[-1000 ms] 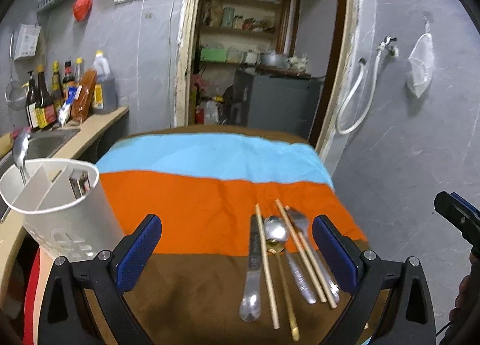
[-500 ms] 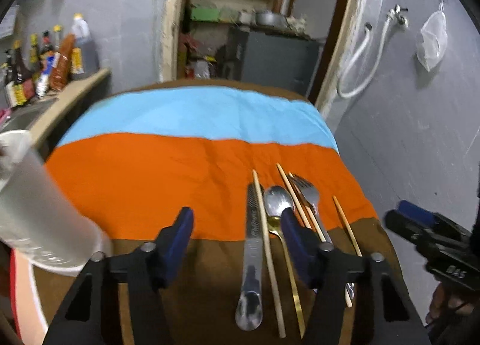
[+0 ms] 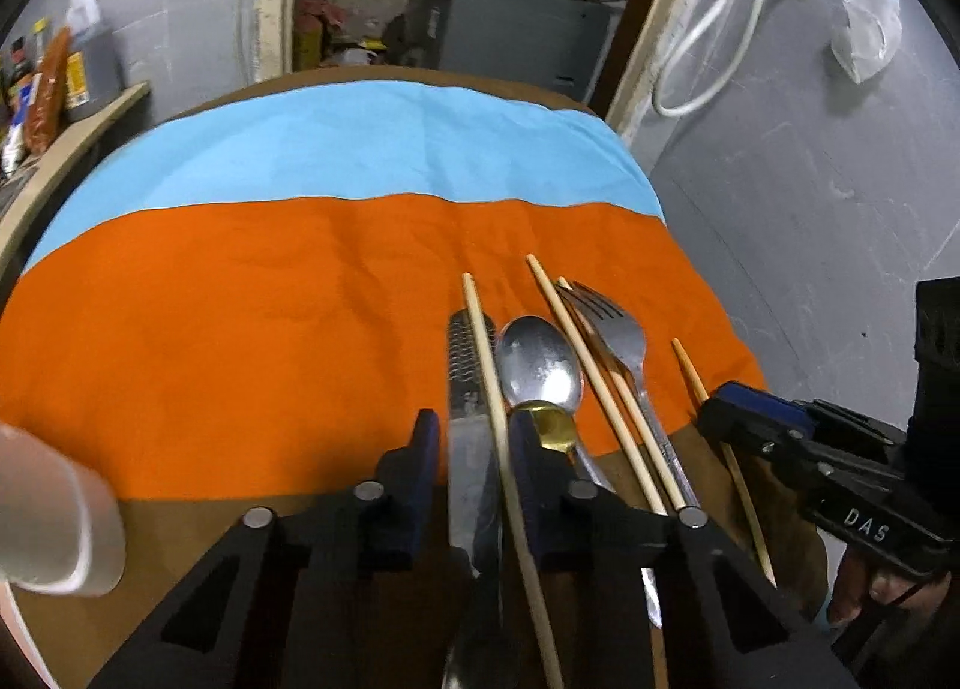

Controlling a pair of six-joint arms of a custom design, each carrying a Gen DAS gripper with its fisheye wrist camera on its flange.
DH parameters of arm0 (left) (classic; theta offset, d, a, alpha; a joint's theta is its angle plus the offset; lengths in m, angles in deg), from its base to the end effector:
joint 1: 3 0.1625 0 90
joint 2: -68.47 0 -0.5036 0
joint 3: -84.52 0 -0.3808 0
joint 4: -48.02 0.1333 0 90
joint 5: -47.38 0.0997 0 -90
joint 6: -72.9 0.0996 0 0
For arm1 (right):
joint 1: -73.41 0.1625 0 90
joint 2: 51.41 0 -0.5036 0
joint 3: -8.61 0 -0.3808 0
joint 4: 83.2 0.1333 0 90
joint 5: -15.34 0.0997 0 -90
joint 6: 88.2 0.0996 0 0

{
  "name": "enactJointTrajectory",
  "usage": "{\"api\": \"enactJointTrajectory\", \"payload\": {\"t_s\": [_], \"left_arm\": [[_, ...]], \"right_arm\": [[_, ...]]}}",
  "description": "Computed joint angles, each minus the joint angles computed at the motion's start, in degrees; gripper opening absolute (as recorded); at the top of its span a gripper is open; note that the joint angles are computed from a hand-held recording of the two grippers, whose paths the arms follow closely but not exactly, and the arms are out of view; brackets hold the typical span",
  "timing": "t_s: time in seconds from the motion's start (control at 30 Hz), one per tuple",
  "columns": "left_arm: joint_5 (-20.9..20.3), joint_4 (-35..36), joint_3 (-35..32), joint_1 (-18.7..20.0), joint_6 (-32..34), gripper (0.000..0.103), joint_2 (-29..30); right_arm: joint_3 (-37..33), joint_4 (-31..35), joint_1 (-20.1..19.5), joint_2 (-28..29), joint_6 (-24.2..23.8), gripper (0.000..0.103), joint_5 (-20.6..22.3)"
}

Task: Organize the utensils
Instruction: 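Grasp a wooden chopstick with the left tool while the right tool grasps another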

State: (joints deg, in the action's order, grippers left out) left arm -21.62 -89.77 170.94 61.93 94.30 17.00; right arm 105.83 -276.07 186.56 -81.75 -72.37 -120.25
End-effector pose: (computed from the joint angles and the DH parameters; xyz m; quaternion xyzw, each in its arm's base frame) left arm -0.1621 -0.7452 0.2698 0.3667 0.9059 -0.1157 0.1775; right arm 0.3346 -0.6245 0.0689 -0.0635 -0.8827 0.3914 0.2523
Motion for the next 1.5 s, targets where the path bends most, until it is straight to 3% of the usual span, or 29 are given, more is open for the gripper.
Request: {"api": "enactJointTrajectory", "payload": {"t_s": [0.07, 0.27, 0.43, 0.67, 0.93, 1.5], "left_arm": [[0.82, 1.25, -0.88, -0.21, -0.10, 0.021, 0.77], [0.55, 6.61, -5.16, 0.02, -1.93, 0.018, 2.77], [1.59, 10.25, -7.78, -0.36, -4.03, 0.018, 4.16], [-1.37, 12.65, -8.35, 0.95, -7.61, 0.018, 2.99], [-4.19, 14.15, -7.71, 2.30, -9.88, 0.018, 0.99], [-10.91, 19.25, -15.67, 4.66, -19.35, 0.017, 5.21]], "right_arm": [[-0.19, 0.94, -0.20, 0.01, 0.38, 0.017, 0.55], [-1.33, 4.27, -0.56, -0.10, 1.90, 0.015, 1.45], [-1.58, 7.97, -1.38, -1.32, 6.91, 0.015, 3.11], [-1.79, 10.35, -2.14, -1.84, 12.31, 0.015, 5.80], [-0.99, 9.04, -1.85, -1.42, 13.05, 0.016, 6.43], [0.36, 8.17, -2.75, -2.33, 14.79, 0.015, 9.95]]}}
